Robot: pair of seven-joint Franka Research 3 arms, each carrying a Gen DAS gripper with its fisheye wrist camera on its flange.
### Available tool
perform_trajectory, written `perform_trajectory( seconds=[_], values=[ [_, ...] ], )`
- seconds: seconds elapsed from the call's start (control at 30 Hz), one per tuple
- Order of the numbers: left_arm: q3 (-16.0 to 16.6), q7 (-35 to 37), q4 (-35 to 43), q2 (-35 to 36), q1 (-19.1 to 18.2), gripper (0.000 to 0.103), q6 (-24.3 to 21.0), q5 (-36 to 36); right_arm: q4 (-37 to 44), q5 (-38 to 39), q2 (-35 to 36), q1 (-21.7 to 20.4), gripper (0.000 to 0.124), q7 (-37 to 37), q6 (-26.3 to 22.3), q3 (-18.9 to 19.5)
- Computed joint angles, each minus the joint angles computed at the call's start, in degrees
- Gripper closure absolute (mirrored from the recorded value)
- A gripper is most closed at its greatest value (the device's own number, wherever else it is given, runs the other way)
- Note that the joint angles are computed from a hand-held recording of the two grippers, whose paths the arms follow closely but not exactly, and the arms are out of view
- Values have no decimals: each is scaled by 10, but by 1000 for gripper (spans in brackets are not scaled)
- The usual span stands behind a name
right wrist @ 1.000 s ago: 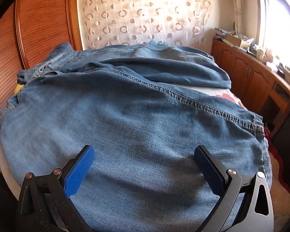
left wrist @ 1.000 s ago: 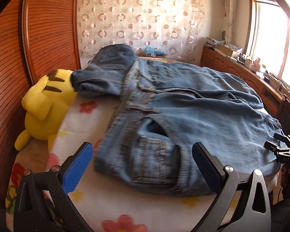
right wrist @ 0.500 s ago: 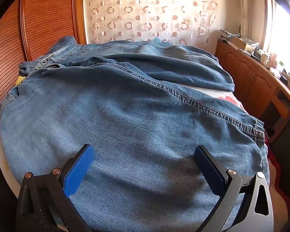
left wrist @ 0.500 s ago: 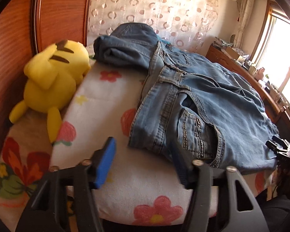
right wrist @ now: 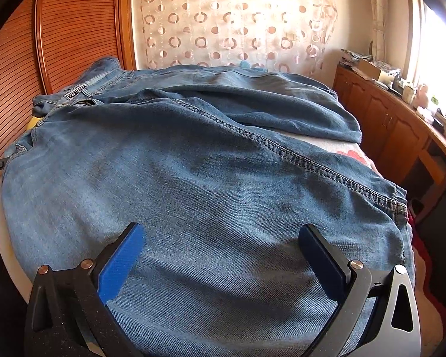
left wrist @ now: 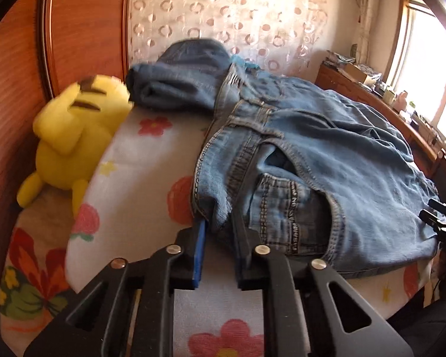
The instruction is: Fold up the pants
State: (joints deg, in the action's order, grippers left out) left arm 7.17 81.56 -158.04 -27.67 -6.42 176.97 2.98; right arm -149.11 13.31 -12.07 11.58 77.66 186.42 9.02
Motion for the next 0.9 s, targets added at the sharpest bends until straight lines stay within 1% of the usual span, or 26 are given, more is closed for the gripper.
perform_trajectory(
  seconds=[0.03, 0.1, 0.17, 0.2, 0.23, 0.27, 0.3, 0.37, 0.47, 0.5, 0.53, 0.7, 0.73, 0.77, 0.87, 0.9],
  values=[
    [-4, 1, -1, -5, 3, 90, 4, 3, -3, 1, -3, 5, 21, -2, -3, -7],
    [-1, 4, 0, -18, -3, 90, 12, 5, -8, 3, -11, 12, 21, -5, -8, -19],
    [9, 10, 8, -26, -16, 90, 13, 5, -18, 11, -25, 20, 22, -5, -7, -34],
    [15, 14, 13, -29, -24, 90, 17, 4, -24, 18, -32, 44, 22, -12, -7, -61],
    [25, 21, 23, -29, -39, 91, 19, 3, -30, 22, -41, 49, 22, -14, -7, -70],
    [32, 28, 33, -26, -51, 91, 20, 2, -37, 25, -49, 40, 22, -13, -7, -66],
    [35, 32, 42, -24, -57, 91, 21, 1, -44, 29, -58, 42, 22, -14, -6, -73],
    [29, 39, 66, -11, -62, 91, 27, 4, -52, 38, -72, 57, 22, -18, -7, -91],
    [21, 48, 109, 18, -70, 91, 39, 11, -59, 46, -86, 66, 22, -21, -5, -102],
    [23, 52, 129, 33, -78, 91, 41, 11, -61, 49, -90, 73, 23, -23, -2, -106],
    [22, 54, 143, 43, -83, 91, 42, 11, -59, 51, -92, 88, 23, -27, -2, -120],
    [49, 88, 208, 92, -131, 91, 34, -18, -56, 64, -100, 160, 24, -53, -2, -178],
    [50, 97, 221, 104, -135, 91, 32, -26, -59, 65, -103, 177, 24, -62, -1, -195],
    [46, 103, 232, 114, -132, 91, 31, -32, -60, 68, -106, 189, 24, -69, 0, -207],
    [42, 123, 255, 138, -130, 91, 26, -59, -59, 81, -118, 259, 25, -98, -8, -279],
    [36, 126, 265, 149, -124, 91, 23, -66, -54, 88, -117, 274, 26, -105, -12, -289]
  ],
)
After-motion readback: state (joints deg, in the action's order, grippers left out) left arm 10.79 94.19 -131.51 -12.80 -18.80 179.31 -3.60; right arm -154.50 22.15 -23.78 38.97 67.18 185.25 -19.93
